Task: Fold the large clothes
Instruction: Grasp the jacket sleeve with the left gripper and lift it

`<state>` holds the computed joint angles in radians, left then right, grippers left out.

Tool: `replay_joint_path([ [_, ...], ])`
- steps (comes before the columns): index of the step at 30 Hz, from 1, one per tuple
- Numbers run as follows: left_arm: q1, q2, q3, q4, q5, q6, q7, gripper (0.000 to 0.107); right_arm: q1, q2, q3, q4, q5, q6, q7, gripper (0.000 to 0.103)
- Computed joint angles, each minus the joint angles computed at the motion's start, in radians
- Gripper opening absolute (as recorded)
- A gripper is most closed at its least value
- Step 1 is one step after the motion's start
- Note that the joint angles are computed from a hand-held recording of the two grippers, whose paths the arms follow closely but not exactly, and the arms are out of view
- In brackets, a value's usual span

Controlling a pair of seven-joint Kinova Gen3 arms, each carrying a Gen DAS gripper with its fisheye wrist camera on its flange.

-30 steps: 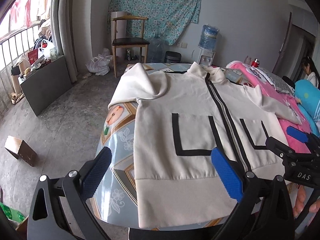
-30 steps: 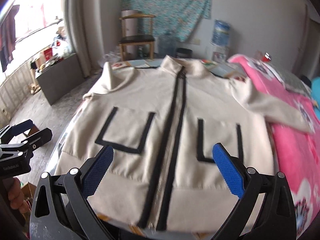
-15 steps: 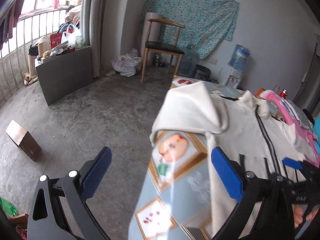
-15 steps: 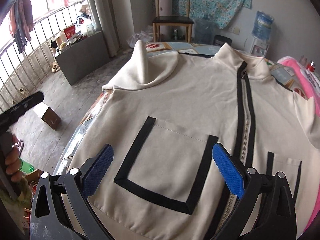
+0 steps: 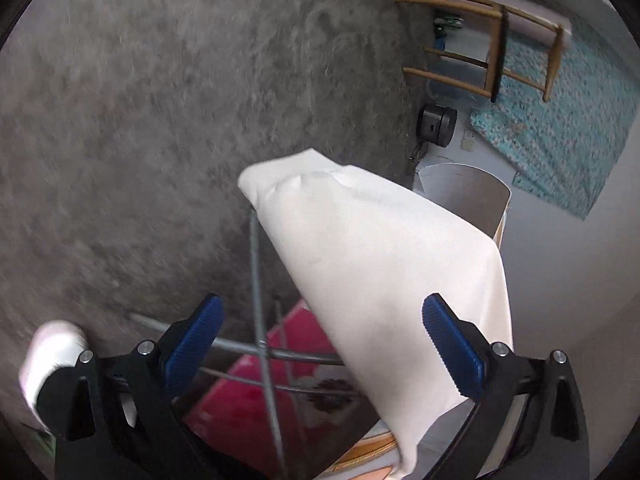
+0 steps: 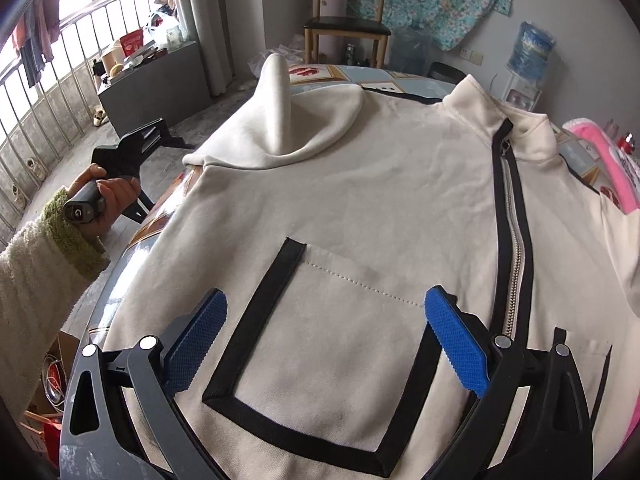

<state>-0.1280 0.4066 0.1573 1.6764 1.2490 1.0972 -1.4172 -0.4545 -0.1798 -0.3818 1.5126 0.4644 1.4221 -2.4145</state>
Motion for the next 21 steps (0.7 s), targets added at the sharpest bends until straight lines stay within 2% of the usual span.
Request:
replay_joint_path([
  [3,-0.058,0.097,0.129,0.030,0.122,-0.010,-0.037,0.098,0.006,0.008,0.008,-0.002,-0.001,0.011,-0.011,0.096],
  [5,-0.057,0.134,0.165,0.060,0.198,-0.024,-0.071,0.098,0.008,0.010,0.013,-0.003,-0.002,0.019,-0.019,0.096],
  [8,-0.032,0.166,0.157,0.100,0.320,-0.018,-0.128,0.098,0.011,0.006,0.017,0.002,-0.004,0.019,-0.034,0.096],
  [10,0.022,0.165,0.083,0.095,0.362,-0.001,-0.133,0.098,0.013,0.004,0.019,0.004,-0.005,0.021,-0.039,0.096],
  [12,0.048,0.162,0.045,0.088,0.391,-0.009,-0.137,0.092,0.015,0.001,0.019,0.005,-0.004,0.023,-0.041,0.096],
  [15,0.053,0.158,0.032,0.094,0.439,-0.046,-0.154,0.072,0.018,-0.004,0.012,0.009,0.010,0.029,-0.049,0.096],
  [16,0.054,0.149,0.025,0.101,0.440,-0.057,-0.150,0.062,0.020,-0.007,0.009,0.010,0.016,0.031,-0.054,0.096],
  [20,0.052,0.124,0.003,0.060,0.377,-0.092,-0.112,0.020,0.030,-0.024,0.008,0.025,0.025,0.024,-0.068,0.096],
  [21,0.048,0.110,-0.002,0.051,0.357,-0.108,-0.103,0.013,0.035,-0.029,0.007,0.030,0.026,0.021,-0.073,0.096],
])
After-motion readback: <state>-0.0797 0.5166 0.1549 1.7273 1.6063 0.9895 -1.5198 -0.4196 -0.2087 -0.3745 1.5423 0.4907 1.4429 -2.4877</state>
